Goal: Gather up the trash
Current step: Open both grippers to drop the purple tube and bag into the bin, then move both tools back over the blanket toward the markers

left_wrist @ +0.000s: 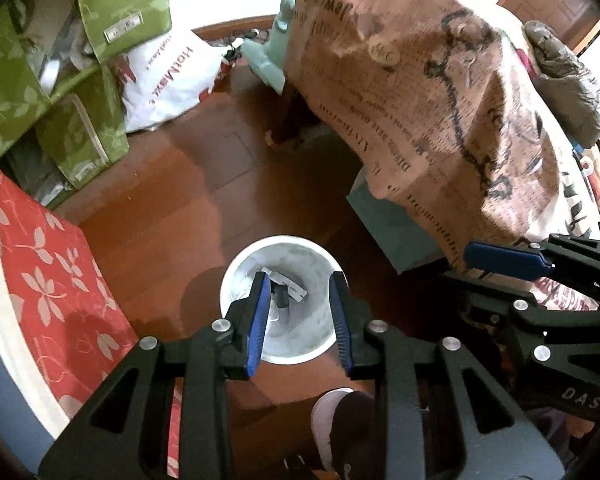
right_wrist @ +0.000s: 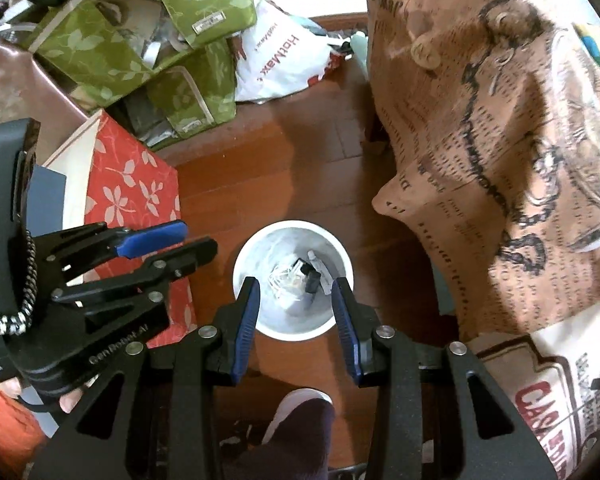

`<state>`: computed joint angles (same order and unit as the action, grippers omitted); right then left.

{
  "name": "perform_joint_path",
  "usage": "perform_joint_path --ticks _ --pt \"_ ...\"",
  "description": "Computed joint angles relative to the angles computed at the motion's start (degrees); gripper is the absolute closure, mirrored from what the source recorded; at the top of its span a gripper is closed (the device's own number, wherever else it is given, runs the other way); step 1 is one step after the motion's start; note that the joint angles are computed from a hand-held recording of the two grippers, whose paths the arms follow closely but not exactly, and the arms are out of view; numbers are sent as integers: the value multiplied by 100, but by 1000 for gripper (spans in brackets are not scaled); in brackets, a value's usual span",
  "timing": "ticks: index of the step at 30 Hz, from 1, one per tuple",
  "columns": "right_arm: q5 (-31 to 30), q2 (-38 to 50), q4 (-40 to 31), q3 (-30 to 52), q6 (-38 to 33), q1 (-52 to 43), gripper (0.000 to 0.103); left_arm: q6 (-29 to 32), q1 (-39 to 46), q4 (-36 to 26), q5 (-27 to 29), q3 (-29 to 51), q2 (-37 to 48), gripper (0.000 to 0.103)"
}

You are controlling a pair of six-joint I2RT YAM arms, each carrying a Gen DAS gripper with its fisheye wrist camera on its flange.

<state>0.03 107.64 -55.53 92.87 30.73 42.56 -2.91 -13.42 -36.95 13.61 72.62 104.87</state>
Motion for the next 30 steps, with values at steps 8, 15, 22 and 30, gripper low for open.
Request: perform_joint_path --ticks 8,15,22,30 --pt "609 -735 -314 -30 61 197 69 -68 -260 -331 -308 97 -944 73" --pt "1155 -1643 -632 -131 257 354 69 -265 -777 -731 -592 525 -1650 58" --pt "2150 -2746 -1276 -244 580 647 60 -413 -1618 -1112 -1077 1272 -1870 44" --pt "3096 -3937 -2269 -314 1033 757 53 -547 -2865 -1500 -1725 2289 -1580 37"
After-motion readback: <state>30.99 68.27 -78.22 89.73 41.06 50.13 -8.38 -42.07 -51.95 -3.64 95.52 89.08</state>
